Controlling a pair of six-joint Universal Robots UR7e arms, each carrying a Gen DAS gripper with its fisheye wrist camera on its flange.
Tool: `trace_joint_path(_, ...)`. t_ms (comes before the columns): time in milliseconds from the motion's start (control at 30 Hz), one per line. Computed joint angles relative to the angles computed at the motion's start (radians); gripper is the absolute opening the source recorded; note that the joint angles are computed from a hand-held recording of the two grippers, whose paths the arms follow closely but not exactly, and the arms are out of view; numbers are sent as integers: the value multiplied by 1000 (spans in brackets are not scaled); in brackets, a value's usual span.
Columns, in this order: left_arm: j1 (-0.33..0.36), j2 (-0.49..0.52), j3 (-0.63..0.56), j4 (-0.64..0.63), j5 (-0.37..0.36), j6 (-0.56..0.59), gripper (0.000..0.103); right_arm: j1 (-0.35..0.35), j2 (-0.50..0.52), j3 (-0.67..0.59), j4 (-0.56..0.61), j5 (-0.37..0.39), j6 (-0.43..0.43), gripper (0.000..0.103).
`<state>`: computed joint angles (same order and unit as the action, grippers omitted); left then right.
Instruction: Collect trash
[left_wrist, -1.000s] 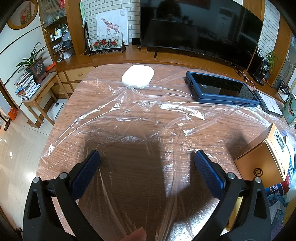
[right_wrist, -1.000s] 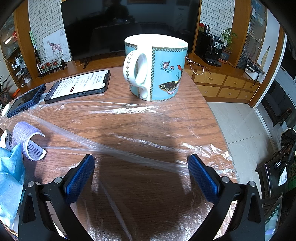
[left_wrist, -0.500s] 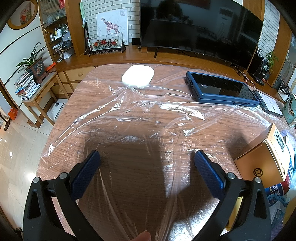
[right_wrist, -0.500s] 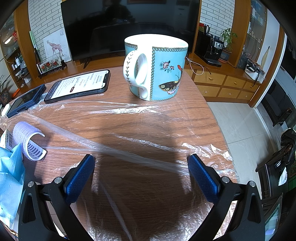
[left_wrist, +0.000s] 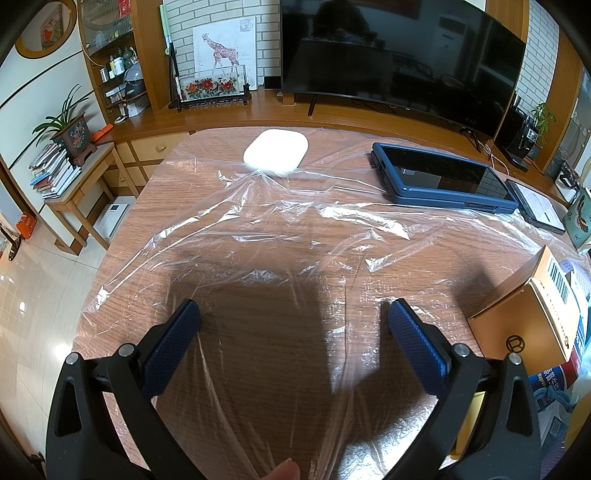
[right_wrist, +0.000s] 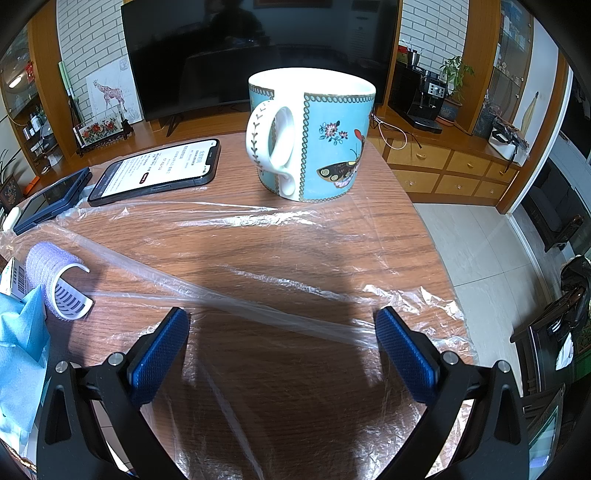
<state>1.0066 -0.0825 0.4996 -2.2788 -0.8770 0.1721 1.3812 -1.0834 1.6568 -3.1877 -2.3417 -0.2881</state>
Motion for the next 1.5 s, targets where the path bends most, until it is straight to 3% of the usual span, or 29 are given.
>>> trace_joint_path(300, 0, 1, -2, 1, 0, 0, 102, -2, 0, 0, -2, 3, -5, 99)
trace_joint_path(433, 0, -5, -5, 36, -3, -6, 101, 0, -27, 10, 55, -3, 66, 99)
trace_joint_path(633, -3, -99, 117, -51, -57, -10, 101, 29, -123, 85, -27, 86, 122, 99)
trace_joint_path(700, -9, -150, 180, -87, -101, -12, 101, 37, -164, 113, -14, 154, 165, 99)
trace_joint_path(833, -24, -251, 311, -143, -259, -22, 101, 54, -220, 140, 82, 313, 245, 99)
trace_joint_path(900, -35, -299, 374, -136, -359, -6, 101, 62, -217, 136, 132, 352, 262, 99)
trace_joint_path(1033, -57, -368, 495, -111, -527, 19, 101, 51, -190, 117, 251, 509, 342, 99)
trace_joint_path(1100, -60, -374, 513, -84, -587, 31, 101, 55, -160, 104, 282, 529, 369, 99)
trace_joint_path(1300, -73, -356, 548, -55, -622, -1, 101, 40, -109, 89, 334, 624, 461, 99)
trace_joint_path(1500, -67, -296, 482, -18, -627, -4, 101, 76, -75, 60, 355, 565, 444, 99)
